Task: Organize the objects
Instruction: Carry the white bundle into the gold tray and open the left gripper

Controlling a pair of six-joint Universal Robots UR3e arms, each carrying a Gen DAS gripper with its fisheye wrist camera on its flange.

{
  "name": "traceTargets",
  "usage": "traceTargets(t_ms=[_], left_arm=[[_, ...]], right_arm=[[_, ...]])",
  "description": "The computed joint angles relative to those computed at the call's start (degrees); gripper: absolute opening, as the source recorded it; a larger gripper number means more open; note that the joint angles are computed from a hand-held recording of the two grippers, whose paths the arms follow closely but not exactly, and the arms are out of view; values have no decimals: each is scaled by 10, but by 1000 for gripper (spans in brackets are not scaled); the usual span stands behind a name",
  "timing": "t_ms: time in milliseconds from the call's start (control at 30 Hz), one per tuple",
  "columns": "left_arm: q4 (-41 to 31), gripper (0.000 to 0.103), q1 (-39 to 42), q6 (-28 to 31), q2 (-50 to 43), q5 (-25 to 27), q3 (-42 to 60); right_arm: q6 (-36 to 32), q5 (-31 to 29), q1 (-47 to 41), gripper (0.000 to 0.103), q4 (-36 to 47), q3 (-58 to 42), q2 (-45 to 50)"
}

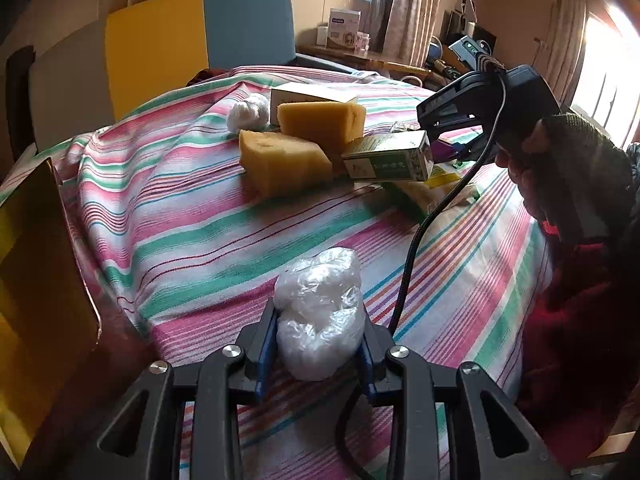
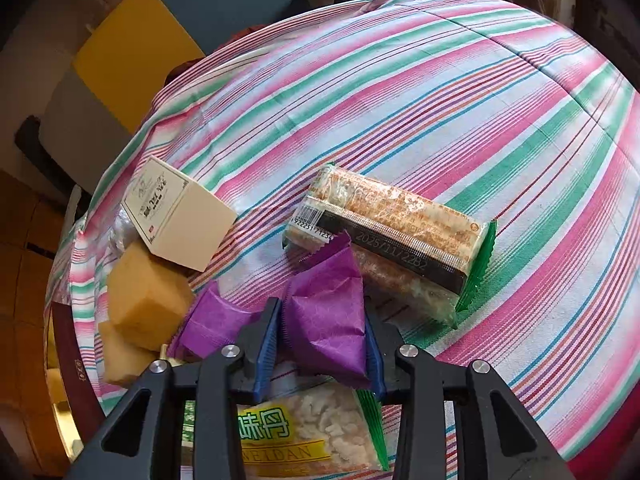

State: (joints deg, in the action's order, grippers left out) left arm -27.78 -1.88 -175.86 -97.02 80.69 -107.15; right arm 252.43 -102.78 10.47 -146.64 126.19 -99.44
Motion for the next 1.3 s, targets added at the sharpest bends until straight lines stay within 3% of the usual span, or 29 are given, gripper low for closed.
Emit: traceTargets(t_ms=[133, 333, 433, 567, 667, 767, 933, 1067, 1200, 1300], left_arm=[[-26, 33, 4, -7, 25, -9, 0], [-64, 33, 72, -8, 155, -71, -26], [-121, 33, 156, 0, 229, -83, -30], [-227, 33, 326, 18, 286, -90, -16], [-277, 33, 433, 43, 284, -76, -7], [-286, 33, 480, 66, 252, -37, 3], [-251, 33, 488, 67, 195, 14, 3], [-234, 35, 492, 65, 179, 26, -9], [-220, 46, 487, 60, 168, 45, -19], [-219, 46, 487, 61, 185, 45, -35]], right_arm=[[0, -2, 5, 38, 8, -6, 4], [-18, -22, 23, 39, 49, -46, 30], [-16, -31, 32, 39, 64, -60, 38], [-25, -34, 30, 39, 69, -56, 32], [-40, -38, 32, 40, 80, -82, 58], [-61, -58, 39, 40, 125, -119, 82], [-56, -61, 40, 39, 128, -116, 78], [-58, -61, 39, 39, 130, -120, 82], [-59, -62, 39, 39, 134, -124, 83], [-60, -62, 39, 39, 138, -126, 84]])
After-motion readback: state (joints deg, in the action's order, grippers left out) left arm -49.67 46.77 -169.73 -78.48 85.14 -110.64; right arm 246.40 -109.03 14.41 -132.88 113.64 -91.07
